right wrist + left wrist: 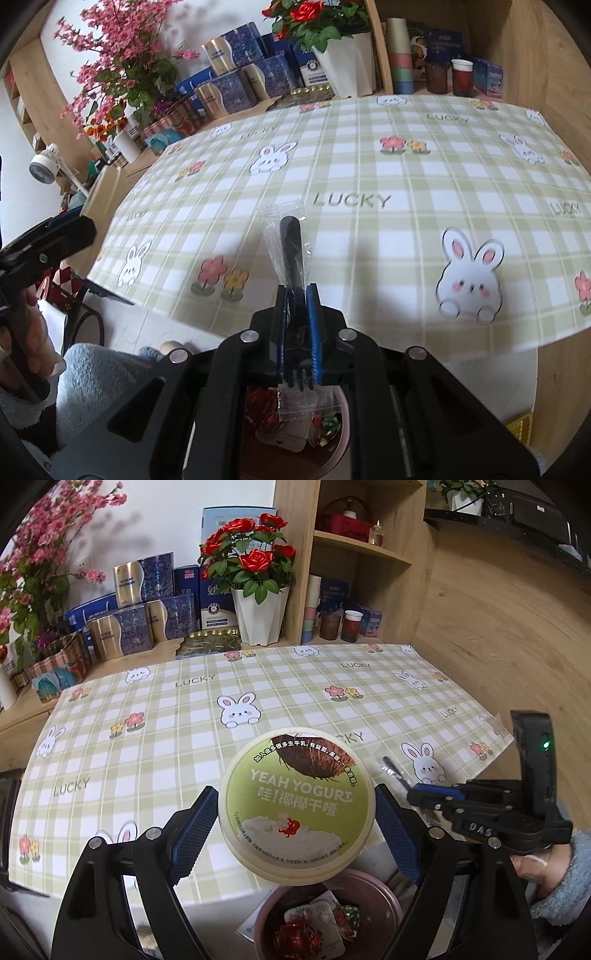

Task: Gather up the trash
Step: 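Carry the black fork and yogurt cup down over the brown bin with both tools, then open the right tool to drop the black fork into the bin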

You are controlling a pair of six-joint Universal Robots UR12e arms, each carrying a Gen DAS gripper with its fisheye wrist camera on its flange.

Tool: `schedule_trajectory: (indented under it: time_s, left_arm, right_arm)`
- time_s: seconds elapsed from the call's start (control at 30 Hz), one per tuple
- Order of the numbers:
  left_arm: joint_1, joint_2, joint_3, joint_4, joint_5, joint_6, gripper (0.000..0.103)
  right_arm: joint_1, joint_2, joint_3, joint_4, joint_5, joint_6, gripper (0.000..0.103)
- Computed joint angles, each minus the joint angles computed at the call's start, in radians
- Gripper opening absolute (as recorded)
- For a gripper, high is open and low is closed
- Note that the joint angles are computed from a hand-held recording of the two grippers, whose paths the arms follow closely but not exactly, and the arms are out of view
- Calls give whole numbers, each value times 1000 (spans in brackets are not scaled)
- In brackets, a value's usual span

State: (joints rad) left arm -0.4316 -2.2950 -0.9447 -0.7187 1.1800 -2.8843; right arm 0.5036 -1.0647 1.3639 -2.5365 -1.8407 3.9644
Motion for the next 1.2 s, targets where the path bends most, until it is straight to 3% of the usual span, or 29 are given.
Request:
schedule_trajectory:
  time_s: [0.47,0.83,1.13,1.2]
  left_arm:
    - [23,110,-230,119,-31,-29,82]
    - [27,111,-276,80,-26,-34,82]
    - [19,103,-280,26,-15,-9,82]
    - [17,102,-280,16,-14,-7,82]
  right_arm:
    - [39,36,11,20,94,-4,14]
    - [36,87,-8,87,250,-31,14]
    - [31,104,-20,114,303,-37,14]
    - [30,102,-17,116,302,-29,22]
